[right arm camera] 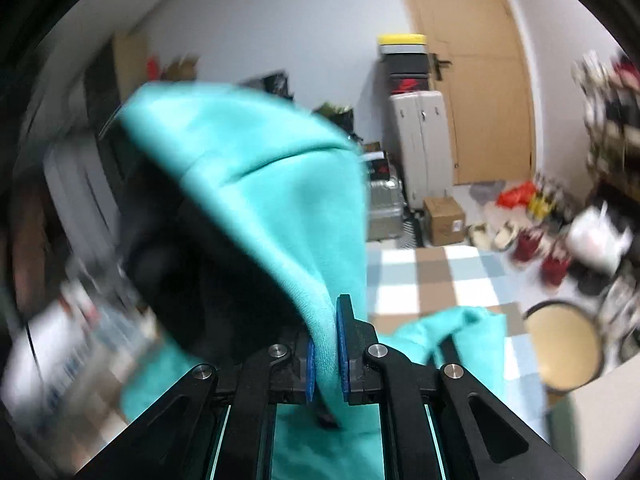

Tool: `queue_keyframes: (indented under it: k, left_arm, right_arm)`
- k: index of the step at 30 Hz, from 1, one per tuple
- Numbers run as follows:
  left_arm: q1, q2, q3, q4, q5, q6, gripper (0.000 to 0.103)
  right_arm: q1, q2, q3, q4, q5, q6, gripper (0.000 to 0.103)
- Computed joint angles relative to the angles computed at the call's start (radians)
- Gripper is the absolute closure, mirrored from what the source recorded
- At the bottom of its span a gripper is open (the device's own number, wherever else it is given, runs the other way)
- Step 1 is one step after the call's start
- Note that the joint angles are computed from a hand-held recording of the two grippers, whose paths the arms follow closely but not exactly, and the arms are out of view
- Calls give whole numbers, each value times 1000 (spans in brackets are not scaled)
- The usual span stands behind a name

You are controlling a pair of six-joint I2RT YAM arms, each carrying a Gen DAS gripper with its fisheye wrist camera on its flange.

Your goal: Fold large clothes

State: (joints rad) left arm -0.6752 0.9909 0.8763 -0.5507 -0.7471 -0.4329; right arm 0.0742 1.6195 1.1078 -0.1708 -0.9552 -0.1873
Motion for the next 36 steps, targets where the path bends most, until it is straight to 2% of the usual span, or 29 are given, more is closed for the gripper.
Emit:
queue_keyframes:
  k: [2,4,5,6,8,11,12,13,14,15,16,17,19,20,21,22,23,24,25,26,27,28,29,30,33,36]
  left_arm:
    - [-77,-122,-144,-13,-5,-126,100]
    - [-173,-211,-258,-60,-63,-287,99]
    - [-194,-253,-304,-68,-41,-346,100]
    - [-234,-296,-358,-84,-47,-454,100]
    - [-239,-284,-380,-59,-2,-511,100]
    - [-388,-197,-346,-119,-97,-663,100]
    - [-431,-167,-343,-141,-118,-720,100]
    - [-423,-168,-336,-133,-111,-710,100]
    - [-408,-177,-347,-110,-87,-690,100]
    - [-407,-168,-345,-109,-72,-700,100]
    - [-393,-176,-354,-94,-57,-691,100]
    - [-398,-165,-354,-87,-46,-690,100]
    - [-400,-139,-355,-82,-50,-683,100]
    - [-405,-134,-360,-76,-45,-691,100]
    - [-401,-131,-353,-87,-27,-684,100]
    - [-408,-129,-348,-109,-33,-687,100]
    - [-424,-122,-339,-136,-47,-690,100]
    - [-436,-114,-333,-159,-50,-688,100]
    - [-444,-106,-336,-170,-49,-695,100]
    - [-449,-97,-342,-178,-39,-703,100]
    - [-436,-107,-352,-177,-10,-692,100]
    - [-438,-109,-368,-168,4,-706,100]
    - [-417,-121,-378,-159,30,-703,100]
    - [-390,-145,-389,-149,61,-696,100]
    - [-383,-155,-391,-144,54,-733,100]
    - [-401,-105,-363,-155,-20,-801,100]
  right_arm:
    - [-1,3,2,-103,-21,-96,94]
    - [-17,-7,-35,-172,-32,-215,93]
    - [-33,-2,-46,-228,-48,-285,90]
    - [-41,10,-44,-301,-58,-351,89]
    - [-79,74,3,-551,-66,-575,84]
    - [-141,110,45,-797,-62,-869,71]
    - [-167,133,85,-912,-87,-984,70]
    - [-197,174,149,-1072,-118,-1128,68]
    - [-226,226,237,-1272,-159,-1287,55]
    - [-238,236,274,-1342,-192,-1324,32]
    - [-240,203,284,-1308,-235,-1244,20]
    - [-217,165,299,-1221,-267,-1086,9]
    - [-156,160,339,-1172,-274,-937,10]
    - [-92,127,327,-986,-219,-681,11]
    - [-40,131,341,-896,-147,-529,10]
    - [40,186,402,-880,-44,-395,10]
    - [90,232,452,-902,31,-352,15]
    - [153,285,506,-934,150,-308,23]
    - [178,333,563,-1024,199,-340,28]
    - [218,366,582,-1073,242,-362,43]
    - [243,349,552,-1070,285,-384,50]
    - [280,284,471,-1008,373,-401,51]
    - [303,242,418,-959,419,-416,67]
    - [336,179,340,-891,490,-443,95]
    - [376,79,225,-747,585,-449,97]
    - [381,9,247,-670,603,-425,98]
